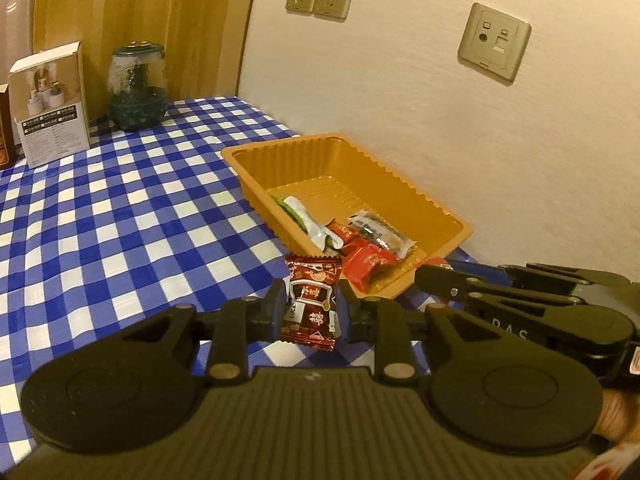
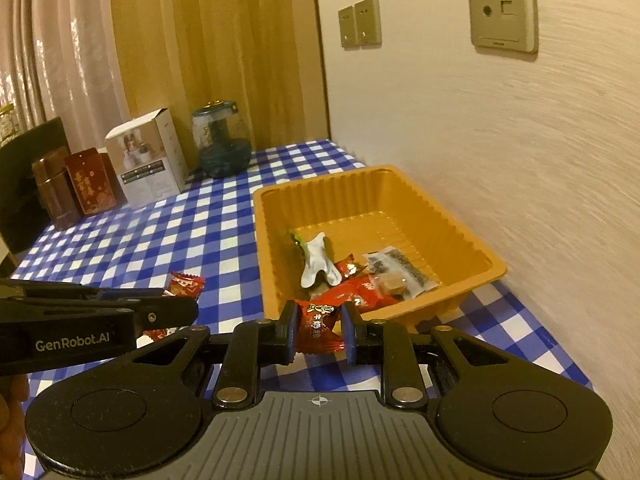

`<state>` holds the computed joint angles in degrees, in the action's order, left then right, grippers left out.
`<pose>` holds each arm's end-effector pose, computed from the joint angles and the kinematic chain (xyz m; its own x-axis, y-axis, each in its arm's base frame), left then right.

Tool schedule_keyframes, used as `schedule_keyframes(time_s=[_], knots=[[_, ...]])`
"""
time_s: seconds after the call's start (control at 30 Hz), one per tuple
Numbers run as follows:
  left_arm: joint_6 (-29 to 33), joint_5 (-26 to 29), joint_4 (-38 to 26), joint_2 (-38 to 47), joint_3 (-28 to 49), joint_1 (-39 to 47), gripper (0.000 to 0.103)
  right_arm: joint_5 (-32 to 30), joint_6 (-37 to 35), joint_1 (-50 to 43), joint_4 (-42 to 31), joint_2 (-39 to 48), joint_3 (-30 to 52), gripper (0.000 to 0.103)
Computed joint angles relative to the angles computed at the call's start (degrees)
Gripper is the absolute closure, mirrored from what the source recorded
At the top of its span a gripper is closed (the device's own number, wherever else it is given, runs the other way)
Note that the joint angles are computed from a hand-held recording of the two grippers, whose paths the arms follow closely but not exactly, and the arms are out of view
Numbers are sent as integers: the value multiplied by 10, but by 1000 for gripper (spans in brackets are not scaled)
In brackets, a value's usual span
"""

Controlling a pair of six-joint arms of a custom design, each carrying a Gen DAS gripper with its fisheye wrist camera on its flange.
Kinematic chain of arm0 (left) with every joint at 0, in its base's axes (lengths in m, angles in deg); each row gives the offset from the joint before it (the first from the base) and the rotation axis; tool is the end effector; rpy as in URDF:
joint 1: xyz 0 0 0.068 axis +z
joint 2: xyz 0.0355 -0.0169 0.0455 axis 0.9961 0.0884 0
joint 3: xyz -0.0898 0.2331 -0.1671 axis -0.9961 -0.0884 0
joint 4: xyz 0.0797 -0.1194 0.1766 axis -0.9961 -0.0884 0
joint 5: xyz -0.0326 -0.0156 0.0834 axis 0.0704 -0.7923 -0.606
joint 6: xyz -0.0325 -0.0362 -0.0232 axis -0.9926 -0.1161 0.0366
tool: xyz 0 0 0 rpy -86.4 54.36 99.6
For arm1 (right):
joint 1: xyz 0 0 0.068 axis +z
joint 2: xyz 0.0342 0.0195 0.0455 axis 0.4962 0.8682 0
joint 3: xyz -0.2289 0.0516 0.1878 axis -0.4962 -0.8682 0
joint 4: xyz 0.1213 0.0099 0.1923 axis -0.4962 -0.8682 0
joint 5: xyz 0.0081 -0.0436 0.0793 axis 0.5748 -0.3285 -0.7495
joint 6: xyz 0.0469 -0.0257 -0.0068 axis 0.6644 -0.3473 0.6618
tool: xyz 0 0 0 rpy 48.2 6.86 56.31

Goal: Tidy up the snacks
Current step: 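Carry both held candies over the orange tray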

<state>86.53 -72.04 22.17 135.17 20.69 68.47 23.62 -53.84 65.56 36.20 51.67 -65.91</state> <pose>0.2510 -0.0839 0.1444 -0.6252 0.1545 -0.7650 0.4499 0.8723 -0.1915 0.1977 0.1262 0.1593 -0.6050 0.1076 -0.7889 -0.0244 0.9879 0.1535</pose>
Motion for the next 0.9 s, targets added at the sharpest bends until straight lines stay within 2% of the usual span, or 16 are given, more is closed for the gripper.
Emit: schedule_keyframes(time_s=[0.27,0.67,0.9], knots=[[-9,1,-9,13,34,-25,79,24,11,-30,-3,-25,-14,80],[-8,-16,-28,83,137,-70,79,-17,-21,-132,46,-5,-19,80],[-12,-9,-64,138,219,-62,79,-47,-57,-174,76,46,23,80]])
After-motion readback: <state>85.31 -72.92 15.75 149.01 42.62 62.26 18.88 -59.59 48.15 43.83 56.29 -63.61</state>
